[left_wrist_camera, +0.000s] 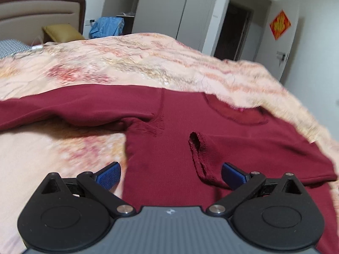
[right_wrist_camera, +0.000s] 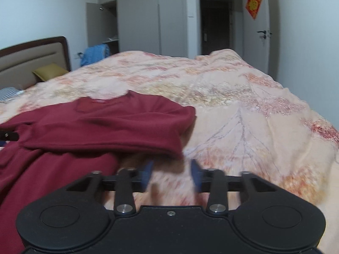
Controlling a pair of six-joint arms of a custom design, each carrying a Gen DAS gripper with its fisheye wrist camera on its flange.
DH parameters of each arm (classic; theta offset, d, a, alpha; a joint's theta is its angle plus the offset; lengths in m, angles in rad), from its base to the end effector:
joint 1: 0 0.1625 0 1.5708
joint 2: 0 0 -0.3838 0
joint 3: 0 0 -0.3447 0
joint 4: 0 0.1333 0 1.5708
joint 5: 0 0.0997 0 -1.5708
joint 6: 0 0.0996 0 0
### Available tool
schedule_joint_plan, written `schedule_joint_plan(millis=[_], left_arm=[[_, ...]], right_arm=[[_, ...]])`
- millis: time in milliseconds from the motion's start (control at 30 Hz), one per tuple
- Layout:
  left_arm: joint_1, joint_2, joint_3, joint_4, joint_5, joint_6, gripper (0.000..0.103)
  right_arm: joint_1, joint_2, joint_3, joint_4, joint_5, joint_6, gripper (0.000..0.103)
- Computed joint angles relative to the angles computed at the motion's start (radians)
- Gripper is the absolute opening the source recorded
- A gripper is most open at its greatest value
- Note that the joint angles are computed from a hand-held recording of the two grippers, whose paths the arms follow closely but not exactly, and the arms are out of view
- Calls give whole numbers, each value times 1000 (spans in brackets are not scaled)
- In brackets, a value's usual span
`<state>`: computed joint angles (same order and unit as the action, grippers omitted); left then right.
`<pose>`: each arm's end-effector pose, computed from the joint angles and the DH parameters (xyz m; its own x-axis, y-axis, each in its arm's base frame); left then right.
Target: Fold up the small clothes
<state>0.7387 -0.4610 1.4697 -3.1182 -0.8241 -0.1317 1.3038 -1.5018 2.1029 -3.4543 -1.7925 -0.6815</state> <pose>-0.3457 -0.5866 0.0300 -0.8286 0.2294 -0.5106 0.5304 0.6134 -0.5851 -0.0066 -0.4463 0.4184 -0.7349 0.1850 0.6525 -0.4994 0.5033 -0.7052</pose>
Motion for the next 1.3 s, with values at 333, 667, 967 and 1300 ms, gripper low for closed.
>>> schedule_joint_plan(millis=[333, 667, 967, 1300], left_arm=[[-106, -314, 488, -30, 6, -101, 103], [-146, -437, 681, 30, -59, -318, 92], [-176, -491, 727, 62, -66, -424, 22], [-279, -625, 818, 55, 78, -432, 2]], right_arm=[[-33, -355, 363, 120, 156, 111, 90], [46, -319, 605, -200, 48, 268, 66], [151, -243, 588, -253, -68, 326, 14], [279, -402, 582, -118, -153, 290, 6]])
